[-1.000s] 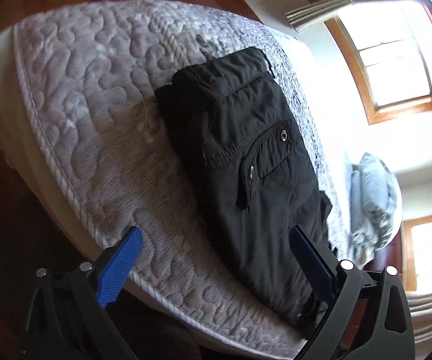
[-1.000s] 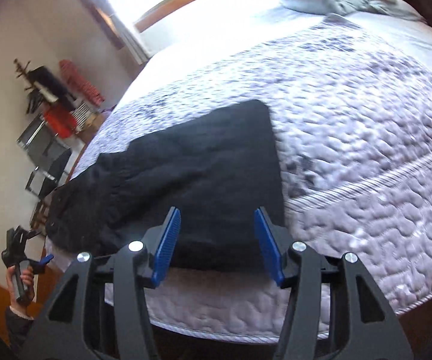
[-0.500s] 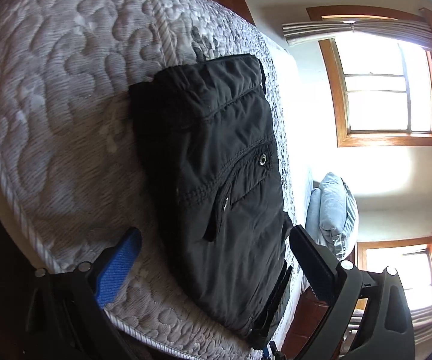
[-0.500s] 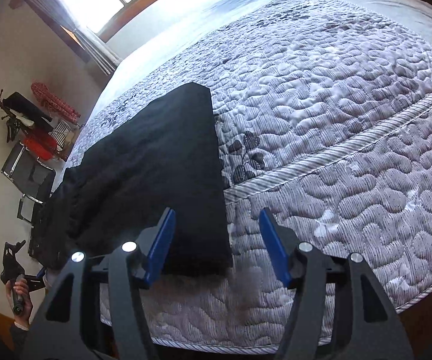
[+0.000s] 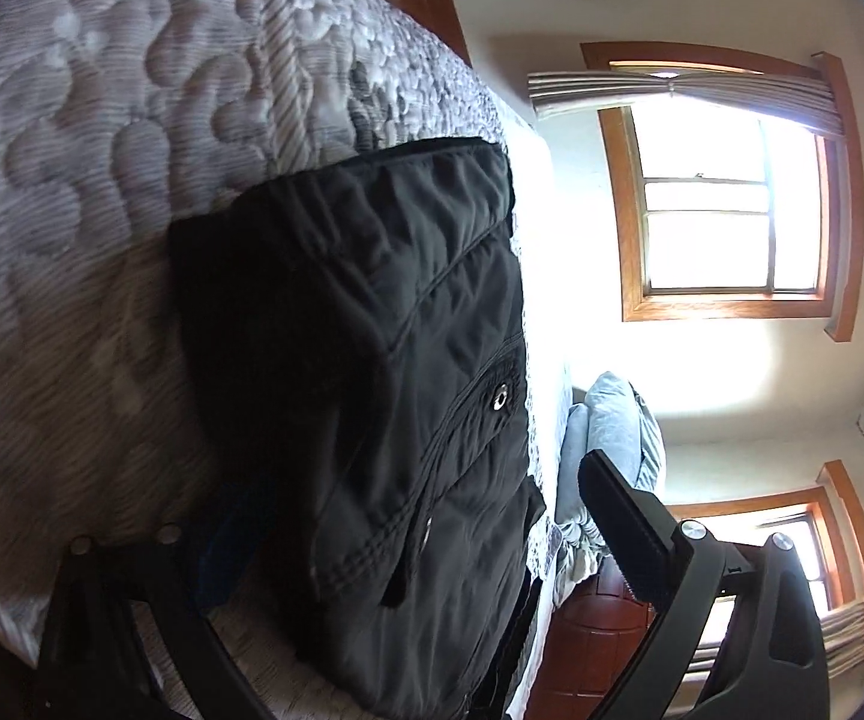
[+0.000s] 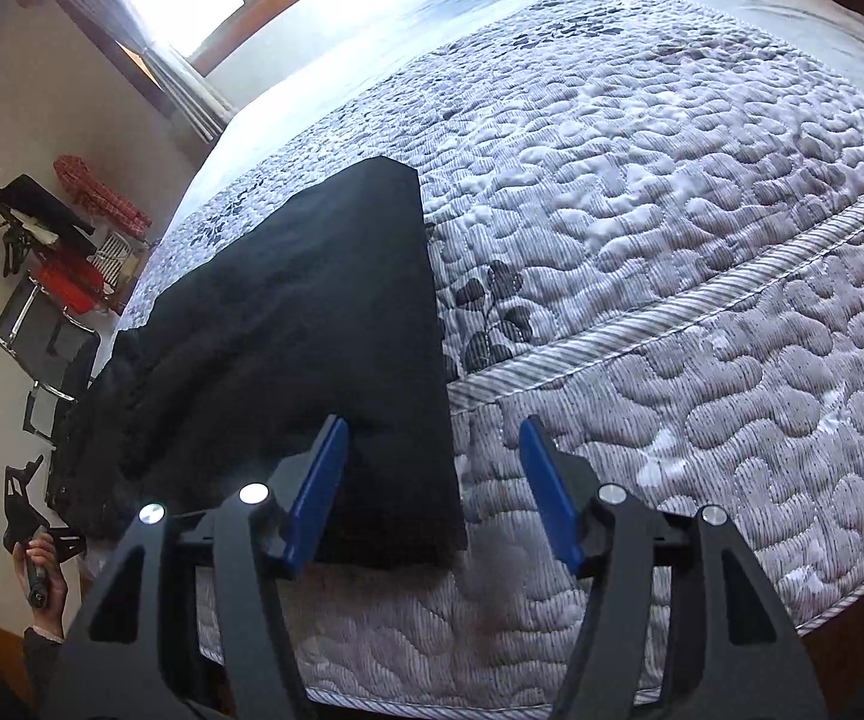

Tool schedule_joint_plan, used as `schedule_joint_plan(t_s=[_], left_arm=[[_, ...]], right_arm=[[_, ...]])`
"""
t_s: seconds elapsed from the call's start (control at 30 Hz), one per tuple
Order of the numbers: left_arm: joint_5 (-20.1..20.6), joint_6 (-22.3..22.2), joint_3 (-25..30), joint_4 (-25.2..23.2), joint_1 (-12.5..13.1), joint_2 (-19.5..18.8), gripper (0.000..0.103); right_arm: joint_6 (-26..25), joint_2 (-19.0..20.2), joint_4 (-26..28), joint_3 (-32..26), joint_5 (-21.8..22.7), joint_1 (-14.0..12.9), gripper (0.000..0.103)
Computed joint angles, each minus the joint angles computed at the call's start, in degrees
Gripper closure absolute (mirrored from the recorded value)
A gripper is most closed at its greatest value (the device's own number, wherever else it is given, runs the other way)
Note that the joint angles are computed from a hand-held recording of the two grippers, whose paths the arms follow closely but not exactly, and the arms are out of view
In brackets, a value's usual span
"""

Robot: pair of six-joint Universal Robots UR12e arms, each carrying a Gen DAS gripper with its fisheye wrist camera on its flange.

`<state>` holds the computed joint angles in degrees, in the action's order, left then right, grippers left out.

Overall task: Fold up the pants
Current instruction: 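Grasp the folded pants with the left gripper and lift them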

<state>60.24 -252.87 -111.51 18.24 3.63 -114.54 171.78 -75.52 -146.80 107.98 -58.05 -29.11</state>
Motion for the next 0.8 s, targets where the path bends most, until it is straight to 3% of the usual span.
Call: schedule_joint_plan(t_s=[0.1,0.17,0.2,0.3,0.4,0.53,0.8], left_arm=[[2.0,3.6,1.0,-4.7,-0.4,0.4,0.015],[4.1,7.2,1.1,-9.8,-1.0,1.6,0.034],[4.9,8.3,1.7,-11.5,-1.3,1.6,0.059],[3.2,7.5,1.7,-8.6,-1.0,0.4,0.072],[4.4,7.7,1.9,-7.5,-1.5,0.4,0.077],[9.4,14.0,3.2,-10.9,-3.3,2.1,0.081],[15.4,25.7,8.4,-15.3,-7.3,3.7,0.081]], right_arm=[[0.2,0.2,-0.1,-0.1,-0.4,0.3,0.041],[0.1,0.3,0.1,-0.3,-0.4,0.4,0.041],[0.1,0.3,0.1,-0.3,-0.5,0.5,0.041],[-0.6,0.3,-0.1,-0.5,-1.5,0.8,0.039],[-0.8,0.3,0.2,-0.5,-1.4,0.7,0.039],[-0.7,0.3,0.3,-0.5,-1.2,0.7,0.038],[-0.8,-0.1,-0.1,0.0,-0.4,0.1,0.038]])
